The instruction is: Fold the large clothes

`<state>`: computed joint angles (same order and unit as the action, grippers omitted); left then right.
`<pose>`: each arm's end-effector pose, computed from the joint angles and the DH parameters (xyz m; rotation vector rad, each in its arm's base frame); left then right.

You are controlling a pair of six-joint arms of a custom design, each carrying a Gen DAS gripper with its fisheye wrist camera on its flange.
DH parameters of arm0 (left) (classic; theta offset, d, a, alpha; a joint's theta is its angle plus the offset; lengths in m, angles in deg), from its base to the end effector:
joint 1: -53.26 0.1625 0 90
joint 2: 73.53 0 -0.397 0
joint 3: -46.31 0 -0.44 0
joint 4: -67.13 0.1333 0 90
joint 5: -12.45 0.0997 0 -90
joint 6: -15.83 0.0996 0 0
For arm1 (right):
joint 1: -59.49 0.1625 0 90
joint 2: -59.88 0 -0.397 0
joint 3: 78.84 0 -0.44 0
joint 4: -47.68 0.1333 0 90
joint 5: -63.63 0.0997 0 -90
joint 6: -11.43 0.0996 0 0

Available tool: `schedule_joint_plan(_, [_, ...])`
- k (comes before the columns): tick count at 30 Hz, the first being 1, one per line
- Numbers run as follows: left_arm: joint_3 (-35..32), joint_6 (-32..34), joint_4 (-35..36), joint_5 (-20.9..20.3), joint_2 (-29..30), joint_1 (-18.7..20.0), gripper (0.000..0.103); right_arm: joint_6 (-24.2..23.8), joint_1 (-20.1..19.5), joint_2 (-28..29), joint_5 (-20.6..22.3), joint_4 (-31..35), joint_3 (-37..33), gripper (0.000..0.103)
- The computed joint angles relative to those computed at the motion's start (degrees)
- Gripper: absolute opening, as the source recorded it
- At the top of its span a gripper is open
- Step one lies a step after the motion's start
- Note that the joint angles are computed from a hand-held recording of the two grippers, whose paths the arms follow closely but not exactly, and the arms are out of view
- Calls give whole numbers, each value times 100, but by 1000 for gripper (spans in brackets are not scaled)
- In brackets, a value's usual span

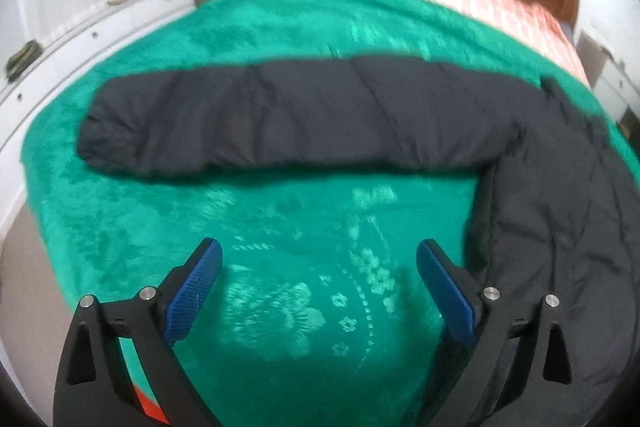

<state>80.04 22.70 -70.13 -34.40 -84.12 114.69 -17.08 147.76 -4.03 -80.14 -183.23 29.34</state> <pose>-0.2609 -0.9004 0.0370 0.5360 2.3422 -0.6806 0.0367 -0.5380 0.3177 -0.4698 -1.6098 1.3874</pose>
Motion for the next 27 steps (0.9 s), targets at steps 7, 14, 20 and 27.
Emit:
schedule_joint_plan(7, [-86, 97, 112, -237, 135, 138, 103, 500, -157, -64, 229, 836, 165, 102])
schedule_joint_plan(14, [163, 186, -67, -279, 27, 152, 103, 824, -210, -34, 262, 1147, 147, 102])
schedule_joint_plan(20, [272, 481, -369, -159, 43, 119, 103, 861, -210, -111, 301, 1185, 220, 102])
schedule_joint_plan(27, [690, 562, -660, -280, -213, 129, 103, 981, -242, -170, 412, 1228, 285, 102])
